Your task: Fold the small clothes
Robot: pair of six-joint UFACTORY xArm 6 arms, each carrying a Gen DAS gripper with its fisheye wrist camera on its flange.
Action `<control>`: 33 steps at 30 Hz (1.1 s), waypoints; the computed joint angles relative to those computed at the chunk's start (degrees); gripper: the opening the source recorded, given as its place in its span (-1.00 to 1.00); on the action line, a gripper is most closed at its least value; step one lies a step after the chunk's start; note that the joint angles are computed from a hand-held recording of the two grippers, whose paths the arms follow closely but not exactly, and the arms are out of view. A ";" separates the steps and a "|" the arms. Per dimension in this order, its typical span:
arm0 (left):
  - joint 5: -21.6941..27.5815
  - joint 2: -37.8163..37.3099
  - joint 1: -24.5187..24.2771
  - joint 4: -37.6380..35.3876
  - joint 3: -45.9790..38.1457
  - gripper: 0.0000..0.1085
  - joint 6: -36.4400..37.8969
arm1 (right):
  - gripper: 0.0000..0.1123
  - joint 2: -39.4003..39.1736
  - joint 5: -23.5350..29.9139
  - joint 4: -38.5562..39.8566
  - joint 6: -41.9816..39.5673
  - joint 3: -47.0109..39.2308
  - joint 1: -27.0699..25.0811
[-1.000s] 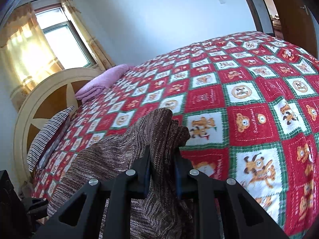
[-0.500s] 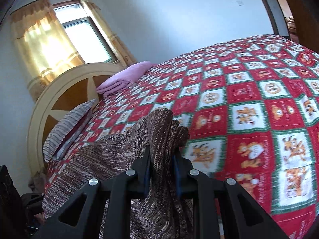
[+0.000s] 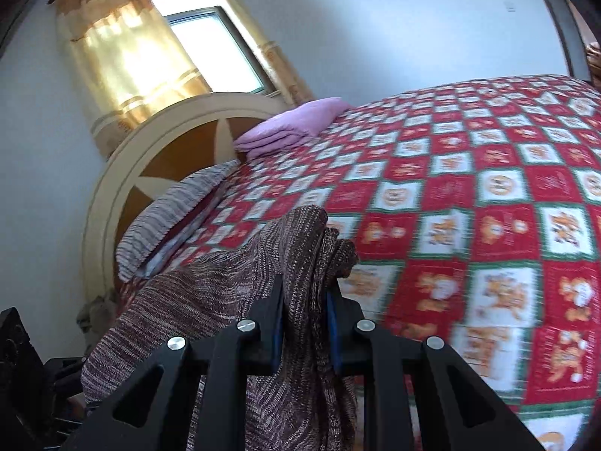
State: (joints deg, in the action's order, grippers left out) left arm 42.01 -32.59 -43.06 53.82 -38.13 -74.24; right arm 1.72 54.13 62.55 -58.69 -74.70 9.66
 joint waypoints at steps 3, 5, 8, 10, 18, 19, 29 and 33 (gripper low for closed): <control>4.52 -5.25 -1.61 0.64 2.51 -0.59 -1.42 | -0.66 -0.18 0.55 -0.17 0.72 -0.87 3.28; 7.55 -8.18 -2.68 0.85 3.77 -0.59 -2.29 | -0.66 -0.01 0.54 -0.55 1.11 -1.70 5.59; 12.22 -12.93 -4.18 0.70 6.00 -0.59 -3.95 | -0.66 1.16 1.38 -1.58 2.00 -3.92 8.78; 14.94 -15.17 -5.63 1.19 7.31 -0.59 -5.50 | -0.66 2.18 1.75 -3.17 2.45 -5.43 10.92; 20.30 -17.14 -6.06 -4.17 15.58 -0.54 -11.45 | -0.67 11.22 -3.27 -15.66 10.65 -10.50 19.73; 19.48 -15.73 -4.86 -5.72 16.59 -0.53 -11.92 | -0.67 12.16 -5.66 -18.02 11.63 -9.95 21.11; 32.56 -19.76 -10.36 1.98 16.89 0.41 -19.88 | -0.56 4.05 -16.22 -19.21 9.54 3.89 22.49; 31.96 -15.30 -2.85 5.11 16.07 0.56 -17.91 | -0.51 -7.57 -5.57 -8.48 -1.57 13.12 20.40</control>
